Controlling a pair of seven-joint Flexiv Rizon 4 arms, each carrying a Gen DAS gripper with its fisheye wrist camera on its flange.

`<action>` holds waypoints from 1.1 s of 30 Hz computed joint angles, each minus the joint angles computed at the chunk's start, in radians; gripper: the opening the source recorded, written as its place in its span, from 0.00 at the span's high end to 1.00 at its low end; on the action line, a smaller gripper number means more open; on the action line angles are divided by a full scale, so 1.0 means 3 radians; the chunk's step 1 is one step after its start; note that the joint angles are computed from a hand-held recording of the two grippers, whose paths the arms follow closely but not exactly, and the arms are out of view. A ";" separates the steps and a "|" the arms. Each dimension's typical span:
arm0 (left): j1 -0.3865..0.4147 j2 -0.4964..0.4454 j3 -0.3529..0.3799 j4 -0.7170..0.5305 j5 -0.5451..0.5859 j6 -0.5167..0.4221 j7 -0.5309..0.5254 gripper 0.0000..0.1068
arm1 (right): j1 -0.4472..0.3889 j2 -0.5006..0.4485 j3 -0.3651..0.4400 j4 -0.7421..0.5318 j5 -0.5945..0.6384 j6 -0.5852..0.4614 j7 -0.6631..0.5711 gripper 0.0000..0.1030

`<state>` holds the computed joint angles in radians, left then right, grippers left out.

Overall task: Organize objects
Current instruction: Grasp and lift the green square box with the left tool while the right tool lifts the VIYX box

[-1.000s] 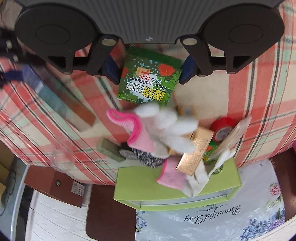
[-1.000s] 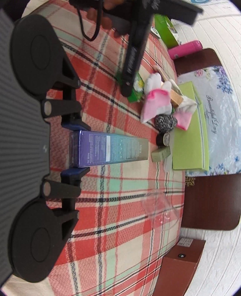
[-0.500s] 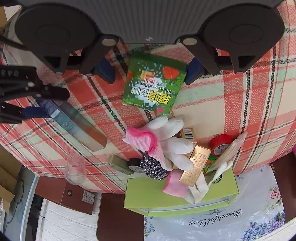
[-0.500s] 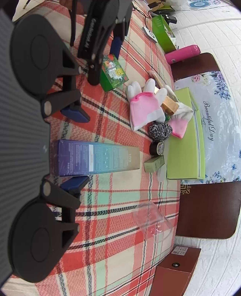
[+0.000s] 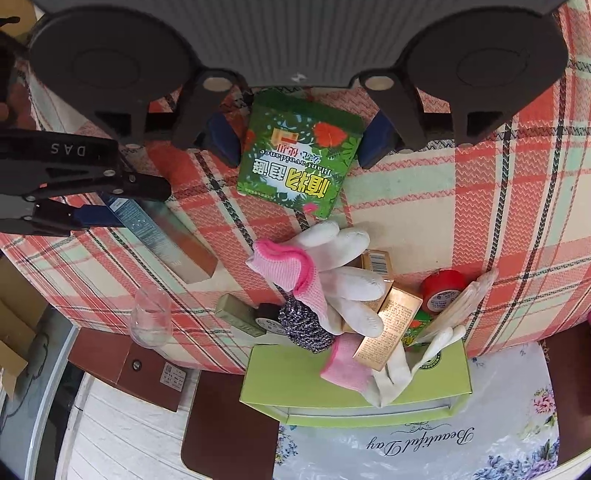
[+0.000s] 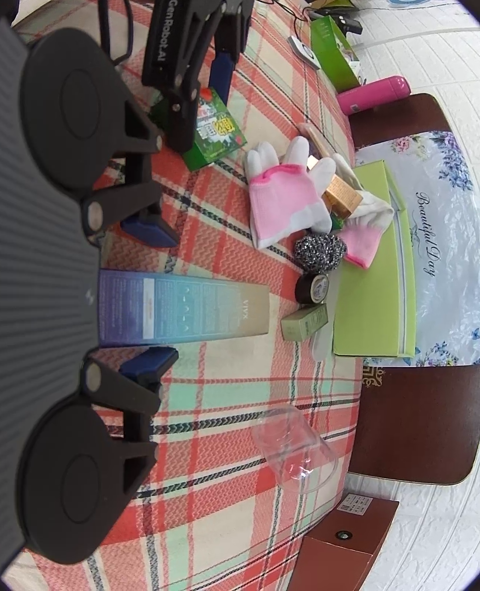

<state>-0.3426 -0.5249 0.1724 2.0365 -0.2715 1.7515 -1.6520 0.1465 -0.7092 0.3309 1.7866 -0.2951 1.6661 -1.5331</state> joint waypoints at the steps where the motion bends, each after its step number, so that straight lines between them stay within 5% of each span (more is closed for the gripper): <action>1: -0.0014 -0.0004 0.0014 -0.0003 0.0001 -0.0001 -0.0001 0.32 | -0.0007 -0.0003 0.0008 -0.0007 -0.0005 -0.0018 -0.0005 0.44; 13: -0.0080 -0.0029 0.0101 -0.0059 0.0014 -0.0069 -0.0080 0.33 | -0.0076 -0.0080 0.0161 -0.0173 0.0079 -0.0199 -0.0122 0.49; 17: -0.0097 -0.0036 0.0124 -0.0075 0.0020 -0.0084 -0.0112 0.34 | 0.0099 -0.0065 -0.0064 -0.0129 0.0117 -0.0053 -0.0084 0.63; 22: -0.0087 -0.0032 0.0121 -0.0079 0.0028 -0.0085 -0.0151 0.35 | -0.0022 -0.0073 0.0076 -0.0132 0.0116 -0.0077 -0.0078 0.63; 33: 0.0556 0.0251 -0.0513 0.0108 0.0147 0.0303 -0.0114 0.36 | -0.0876 -0.0261 0.1312 -0.0397 0.0338 -0.0365 -0.0582 0.63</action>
<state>-0.1757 -0.4496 0.0185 2.0689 -0.2274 1.8423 -1.6863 -0.1163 -0.7877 0.7244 1.6675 -0.1937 1.5567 -1.7077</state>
